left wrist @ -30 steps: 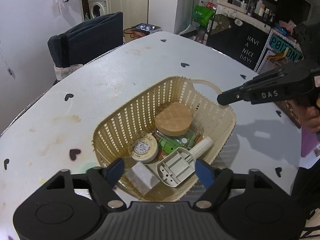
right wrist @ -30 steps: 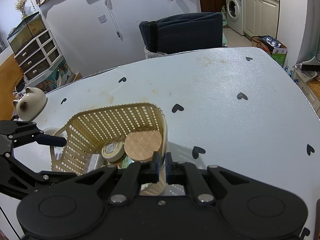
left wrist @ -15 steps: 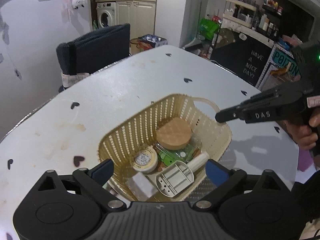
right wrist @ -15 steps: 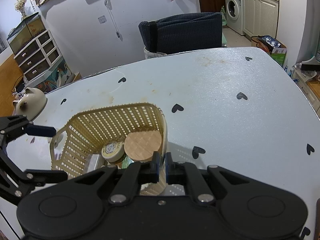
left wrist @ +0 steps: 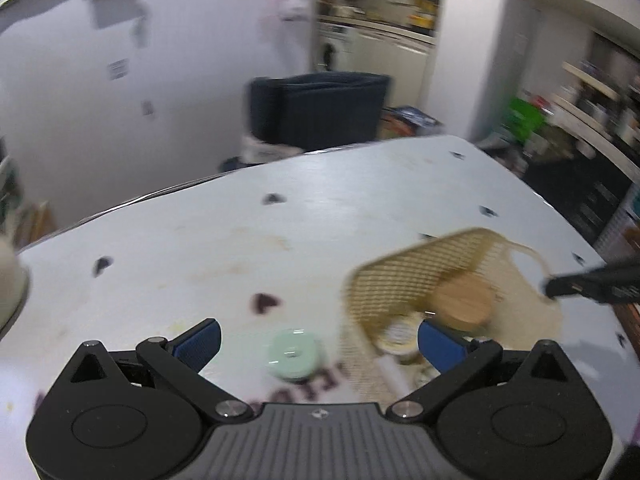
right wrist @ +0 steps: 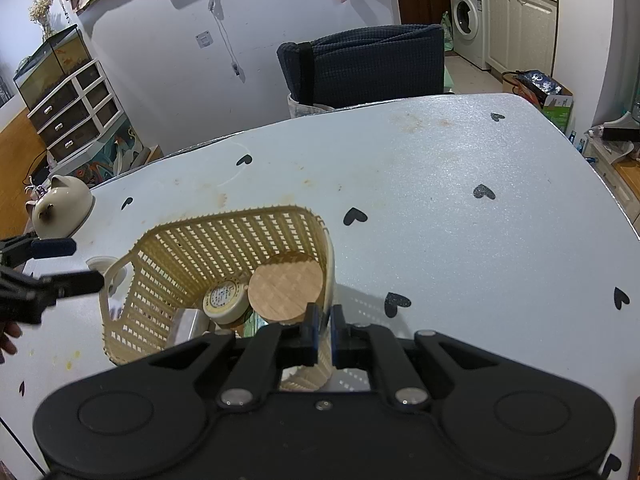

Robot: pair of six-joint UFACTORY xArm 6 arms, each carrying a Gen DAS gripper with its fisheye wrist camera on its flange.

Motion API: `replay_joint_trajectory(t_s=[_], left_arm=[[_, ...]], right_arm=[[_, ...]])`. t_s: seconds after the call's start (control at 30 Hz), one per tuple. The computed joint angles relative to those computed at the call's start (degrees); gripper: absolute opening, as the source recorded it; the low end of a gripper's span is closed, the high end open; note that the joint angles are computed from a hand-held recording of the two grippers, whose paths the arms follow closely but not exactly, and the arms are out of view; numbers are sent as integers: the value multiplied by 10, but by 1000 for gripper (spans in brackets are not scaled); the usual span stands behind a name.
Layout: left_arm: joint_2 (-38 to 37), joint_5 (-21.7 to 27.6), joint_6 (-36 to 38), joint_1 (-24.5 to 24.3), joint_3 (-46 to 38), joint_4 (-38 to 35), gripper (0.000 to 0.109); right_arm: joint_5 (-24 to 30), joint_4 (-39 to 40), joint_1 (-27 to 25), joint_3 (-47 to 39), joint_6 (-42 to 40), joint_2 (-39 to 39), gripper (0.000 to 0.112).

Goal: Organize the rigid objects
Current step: 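Move the left tool to the white suction-cup hook and grasp it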

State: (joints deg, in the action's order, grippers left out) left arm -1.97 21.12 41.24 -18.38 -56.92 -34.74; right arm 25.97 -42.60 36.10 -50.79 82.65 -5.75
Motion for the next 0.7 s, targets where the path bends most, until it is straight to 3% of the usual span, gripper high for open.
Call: replay_joint_trajectory(t_s=[0.13, 0.3, 0.37, 0.5, 0.7], left_arm=[[14, -51, -93, 19, 13, 64, 103], [48, -98, -262, 49, 18, 215, 103], [60, -99, -265, 57, 14, 215, 103], [83, -106, -327, 71, 11, 286, 102], [104, -118, -361, 76, 9, 278, 80]], right_arm=[[1, 2, 0, -1, -1, 1, 6], [1, 2, 0, -1, -2, 1, 6], [1, 2, 0, -1, -1, 1, 6], [0, 2, 0, -2, 0, 3, 6], [-1, 3, -1, -4, -1, 6, 6]])
